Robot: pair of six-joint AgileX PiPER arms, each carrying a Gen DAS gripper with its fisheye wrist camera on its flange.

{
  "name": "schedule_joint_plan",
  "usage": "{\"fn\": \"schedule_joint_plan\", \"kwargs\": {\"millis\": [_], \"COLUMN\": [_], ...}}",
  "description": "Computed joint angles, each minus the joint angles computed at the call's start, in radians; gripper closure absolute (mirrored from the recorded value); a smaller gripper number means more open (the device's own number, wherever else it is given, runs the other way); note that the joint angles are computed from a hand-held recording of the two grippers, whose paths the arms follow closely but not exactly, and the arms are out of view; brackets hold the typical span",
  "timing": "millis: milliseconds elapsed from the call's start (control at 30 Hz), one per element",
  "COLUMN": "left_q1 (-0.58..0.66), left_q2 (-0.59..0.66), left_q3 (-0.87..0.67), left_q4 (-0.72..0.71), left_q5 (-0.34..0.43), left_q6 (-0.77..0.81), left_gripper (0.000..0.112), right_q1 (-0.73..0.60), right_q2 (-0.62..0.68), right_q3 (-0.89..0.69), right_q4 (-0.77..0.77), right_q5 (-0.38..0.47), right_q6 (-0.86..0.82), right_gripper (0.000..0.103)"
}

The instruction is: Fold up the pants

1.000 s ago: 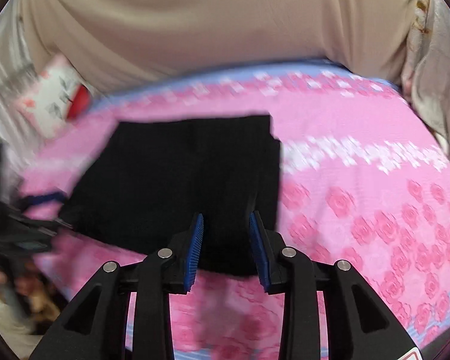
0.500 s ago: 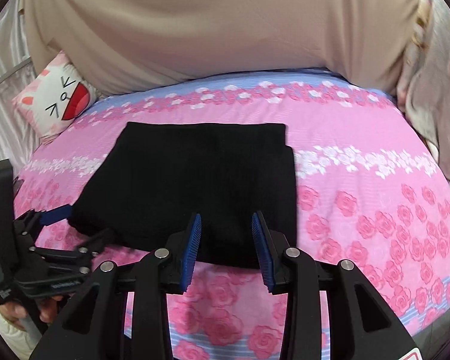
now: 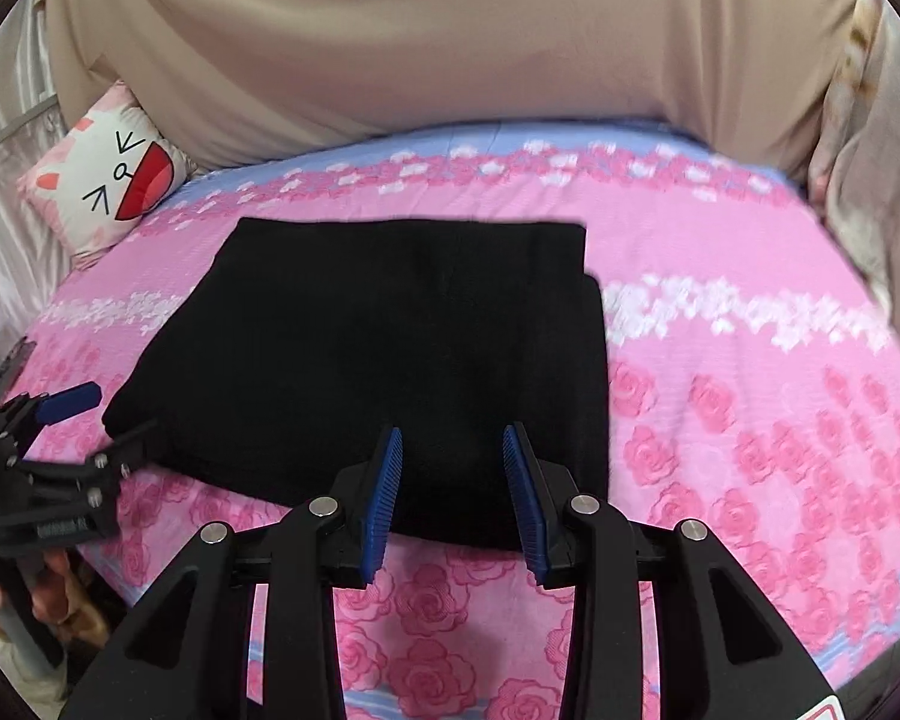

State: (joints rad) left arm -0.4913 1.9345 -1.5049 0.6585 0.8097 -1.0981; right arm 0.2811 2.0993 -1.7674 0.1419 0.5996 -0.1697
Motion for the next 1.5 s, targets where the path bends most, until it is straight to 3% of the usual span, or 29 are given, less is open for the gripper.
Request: {"fn": "schedule_joint_plan", "kwargs": {"millis": [67,133,233,333,467,667,800,833,900,933,1067,1133,1200,1233,1267,1333,1400,1500], "left_q1": [0.043,0.084,0.134,0.141,0.131,0.101,0.094,0.095,0.098,0.101,0.093,0.08,0.07,0.07,0.071,0.083,0.093,0.1], "left_q2": [0.016,-0.003,-0.046,-0.084,-0.116,-0.074,-0.06,-0.053,-0.035,-0.027,-0.014,-0.003,0.029,0.056,0.071,0.059,0.031,0.014], "left_q3": [-0.001,0.036,0.095,0.13,0.154,0.094,0.071,0.062,0.045,0.035,0.001,-0.017,-0.047,-0.073,-0.087,-0.074,-0.048,-0.038], "left_q4": [-0.088,-0.189,-0.323,-0.314,-0.259,-0.241,-0.254,-0.259,-0.275,-0.282,-0.266,-0.244,-0.239,-0.249,-0.259,-0.287,-0.295,-0.285], "left_q5": [-0.022,-0.091,-0.171,-0.187,-0.19,-0.149,-0.149,-0.146,-0.139,-0.132,-0.108,-0.101,-0.081,-0.061,-0.047,-0.062,-0.08,-0.094], "left_q6": [0.055,0.104,0.192,0.176,0.143,0.161,0.186,0.192,0.207,0.216,0.226,0.228,0.234,0.244,0.249,0.26,0.261,0.255], "left_gripper": [0.014,0.014,0.014,0.014,0.014,0.014,0.014,0.014,0.014,0.014,0.014,0.014,0.014,0.014,0.014,0.014,0.014,0.014], "right_q1": [-0.005,-0.017,-0.048,-0.087,-0.124,-0.209,-0.177,-0.17,-0.129,-0.122,-0.161,-0.181,-0.191,-0.202,-0.216,-0.256,-0.269,-0.266], "right_q2": [0.024,0.014,0.008,-0.047,-0.105,-0.018,0.03,0.035,0.037,0.031,-0.077,-0.097,-0.001,0.047,0.061,0.03,-0.013,0.045], "right_q3": [-0.003,0.025,0.009,0.08,0.166,0.064,-0.012,-0.019,-0.022,-0.01,0.052,0.059,0.01,-0.018,-0.023,0.004,0.028,-0.137], "right_q4": [-0.011,0.034,0.157,0.296,0.324,0.58,0.521,0.508,0.386,0.353,0.513,0.492,0.389,0.396,0.444,0.561,0.608,0.546], "right_q5": [-0.009,-0.035,0.015,-0.009,-0.024,0.139,0.133,0.124,0.063,0.039,0.046,0.053,0.074,0.11,0.13,0.161,0.125,0.179], "right_q6": [-0.043,-0.118,-0.189,-0.277,-0.307,-0.416,-0.365,-0.361,-0.295,-0.289,-0.443,-0.423,-0.364,-0.361,-0.365,-0.409,-0.442,-0.365], "right_gripper": [0.076,0.076,0.074,0.07,0.052,0.052,0.05,0.052,0.084,0.089,0.094,0.094,0.092,0.083,0.082,0.073,0.062,0.049]}}
